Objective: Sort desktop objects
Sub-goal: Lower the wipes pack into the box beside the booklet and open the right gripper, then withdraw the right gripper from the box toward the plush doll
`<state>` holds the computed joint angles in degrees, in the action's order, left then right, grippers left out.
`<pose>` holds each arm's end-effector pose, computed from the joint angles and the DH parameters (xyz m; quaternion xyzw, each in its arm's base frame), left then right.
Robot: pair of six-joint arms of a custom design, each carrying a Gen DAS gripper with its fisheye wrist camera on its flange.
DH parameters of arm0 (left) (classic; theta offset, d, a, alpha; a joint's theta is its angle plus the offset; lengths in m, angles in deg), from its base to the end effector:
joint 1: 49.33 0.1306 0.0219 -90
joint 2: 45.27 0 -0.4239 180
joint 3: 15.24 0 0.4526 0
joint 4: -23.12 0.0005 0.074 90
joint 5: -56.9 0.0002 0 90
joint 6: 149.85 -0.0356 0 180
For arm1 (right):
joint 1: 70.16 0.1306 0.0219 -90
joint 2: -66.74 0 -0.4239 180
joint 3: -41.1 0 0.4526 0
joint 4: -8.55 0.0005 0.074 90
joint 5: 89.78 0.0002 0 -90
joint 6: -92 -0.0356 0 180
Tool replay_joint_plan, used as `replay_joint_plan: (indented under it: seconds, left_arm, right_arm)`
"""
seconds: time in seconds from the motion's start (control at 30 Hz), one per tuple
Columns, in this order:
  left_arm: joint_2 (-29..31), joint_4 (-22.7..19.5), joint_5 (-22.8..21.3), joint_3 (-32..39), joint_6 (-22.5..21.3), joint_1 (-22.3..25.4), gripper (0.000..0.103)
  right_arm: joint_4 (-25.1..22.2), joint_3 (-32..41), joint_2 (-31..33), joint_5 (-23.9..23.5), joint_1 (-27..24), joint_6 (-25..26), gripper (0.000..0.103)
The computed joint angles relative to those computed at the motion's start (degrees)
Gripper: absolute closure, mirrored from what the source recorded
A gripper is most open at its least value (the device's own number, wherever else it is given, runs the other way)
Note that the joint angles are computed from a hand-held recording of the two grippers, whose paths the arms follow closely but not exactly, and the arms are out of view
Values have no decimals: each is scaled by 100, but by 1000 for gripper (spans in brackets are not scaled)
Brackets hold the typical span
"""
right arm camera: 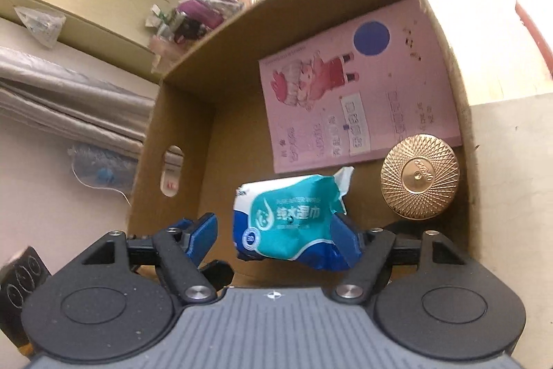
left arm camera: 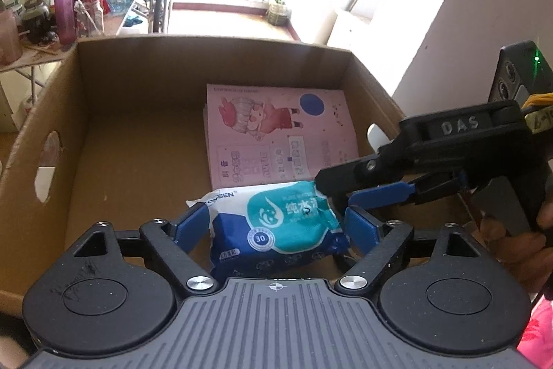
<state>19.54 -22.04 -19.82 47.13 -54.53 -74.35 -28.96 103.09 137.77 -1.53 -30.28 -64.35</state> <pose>0.3287 -0.1630 0.4146 0.1996 0.9053 -0.1980 0.3185 0.3114 0.2610 0.3807 0.2072 0.9055 0.3045 0.2108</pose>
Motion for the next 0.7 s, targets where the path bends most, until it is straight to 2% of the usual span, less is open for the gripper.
replay_joint_plan:
  seconds: [0.23,0.4,0.53,0.7]
  left_arm:
    - [-526,-59,-126,-84,162,4,14]
    - [-1111,-120,-288,-181,319,-66,9]
    - [-1573,-256,-412,-264,429,-158,5]
    - [-2154,-511,-695,-430,665,-290,2]
  right_arm:
    - [49,-34,-291,283,149,-84,28]
    - [158,-126,-577,519,349,-190,27]
    - [167,-187,-839,882,627,-227,23]
    - [83,-187,-1108,1469,1093,-69,12]
